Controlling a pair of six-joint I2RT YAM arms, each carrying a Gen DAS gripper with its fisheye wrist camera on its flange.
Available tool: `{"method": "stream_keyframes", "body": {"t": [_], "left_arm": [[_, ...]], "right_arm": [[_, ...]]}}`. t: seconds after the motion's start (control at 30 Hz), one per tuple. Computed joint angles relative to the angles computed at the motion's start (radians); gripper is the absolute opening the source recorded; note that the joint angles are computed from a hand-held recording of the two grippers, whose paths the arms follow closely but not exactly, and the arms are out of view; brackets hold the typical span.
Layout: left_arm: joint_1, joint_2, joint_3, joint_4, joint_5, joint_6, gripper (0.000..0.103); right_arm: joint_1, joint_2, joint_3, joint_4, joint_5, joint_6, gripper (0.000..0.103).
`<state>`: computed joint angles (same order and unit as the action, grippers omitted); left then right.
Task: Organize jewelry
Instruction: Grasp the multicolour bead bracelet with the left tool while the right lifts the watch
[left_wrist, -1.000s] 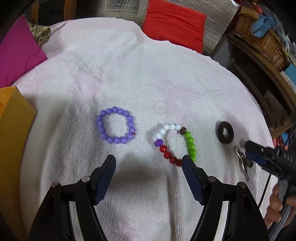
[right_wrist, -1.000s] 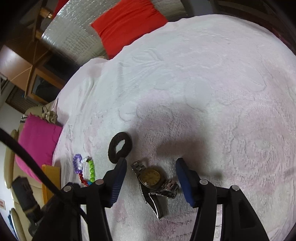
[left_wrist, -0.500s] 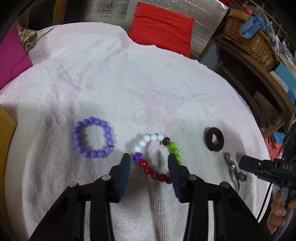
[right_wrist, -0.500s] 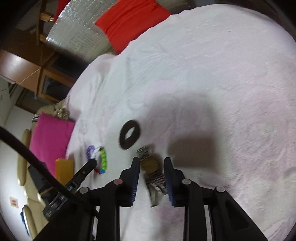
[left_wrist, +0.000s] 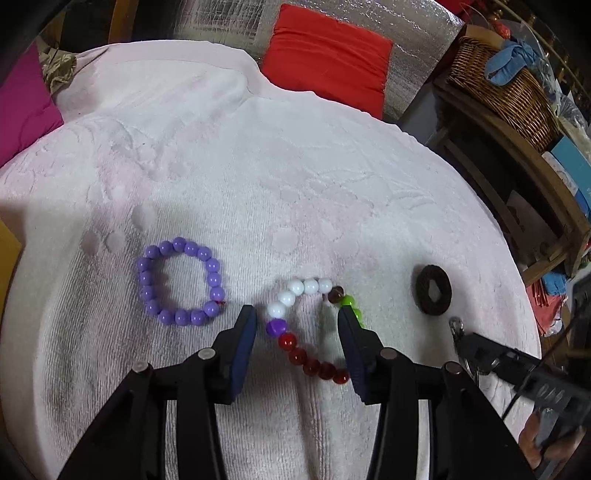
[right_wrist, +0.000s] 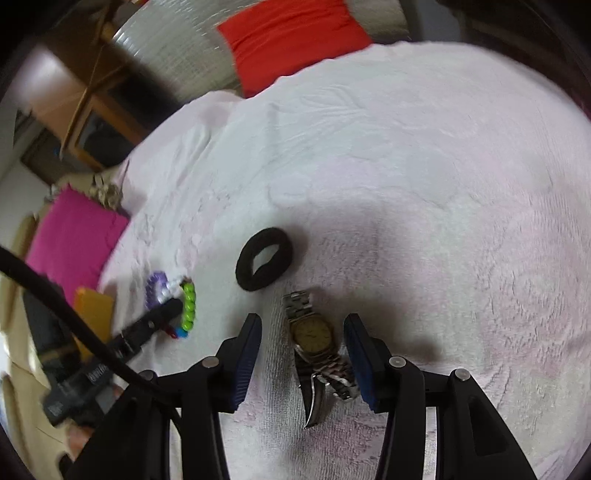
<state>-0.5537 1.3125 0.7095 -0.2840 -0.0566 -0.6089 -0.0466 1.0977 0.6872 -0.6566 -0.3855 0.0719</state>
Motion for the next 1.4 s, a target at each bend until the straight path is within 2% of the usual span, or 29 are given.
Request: {"method": "stream_keyframes", "body": {"t": [0.07, 0.1, 0.23, 0.27, 0.3, 0.43, 0.6, 0.7, 0.97, 1.2, 1.4], "left_arm": [[-0.006, 0.015, 0.010, 0.000, -0.020, 0.006, 0.046], [-0.015, 0.028, 0.020, -0.002, -0.037, 0.005, 0.043], [-0.071, 0.076, 0.072, -0.058, -0.149, 0.017, 0.024], [-0.077, 0.075, 0.075, -0.060, -0.158, 0.015, 0.016], [-0.079, 0.066, 0.073, -0.064, -0.159, 0.017, 0.013], [-0.121, 0.048, 0.080, -0.086, -0.225, 0.039, 0.013], [-0.132, -0.003, 0.062, -0.103, -0.235, 0.058, 0.012], [-0.142, -0.044, 0.047, -0.129, -0.249, 0.072, 0.011], [-0.160, -0.130, 0.016, -0.189, -0.263, 0.087, 0.011], [-0.180, -0.186, -0.018, -0.233, -0.281, 0.102, 0.011], [-0.160, -0.259, -0.065, -0.265, -0.241, 0.117, 0.011]], "right_arm": [[0.082, -0.034, -0.025, 0.029, 0.130, 0.008, 0.034], [0.117, -0.050, -0.035, 0.037, 0.185, 0.005, 0.028], [0.181, -0.098, -0.058, 0.044, 0.284, 0.005, 0.027], [0.177, -0.103, -0.059, 0.043, 0.282, 0.007, 0.026], [0.162, -0.108, -0.056, 0.034, 0.267, 0.009, 0.024], [0.087, -0.108, -0.029, 0.002, 0.138, 0.019, 0.022], [0.025, -0.123, -0.014, -0.041, 0.007, 0.027, 0.022], [0.016, -0.120, -0.014, -0.045, -0.033, 0.045, 0.022], [0.042, -0.107, -0.020, -0.022, -0.053, 0.093, 0.022], [0.081, -0.096, -0.024, -0.008, -0.024, 0.121, 0.022], [0.120, -0.078, -0.025, 0.008, 0.014, 0.144, 0.023]]}}
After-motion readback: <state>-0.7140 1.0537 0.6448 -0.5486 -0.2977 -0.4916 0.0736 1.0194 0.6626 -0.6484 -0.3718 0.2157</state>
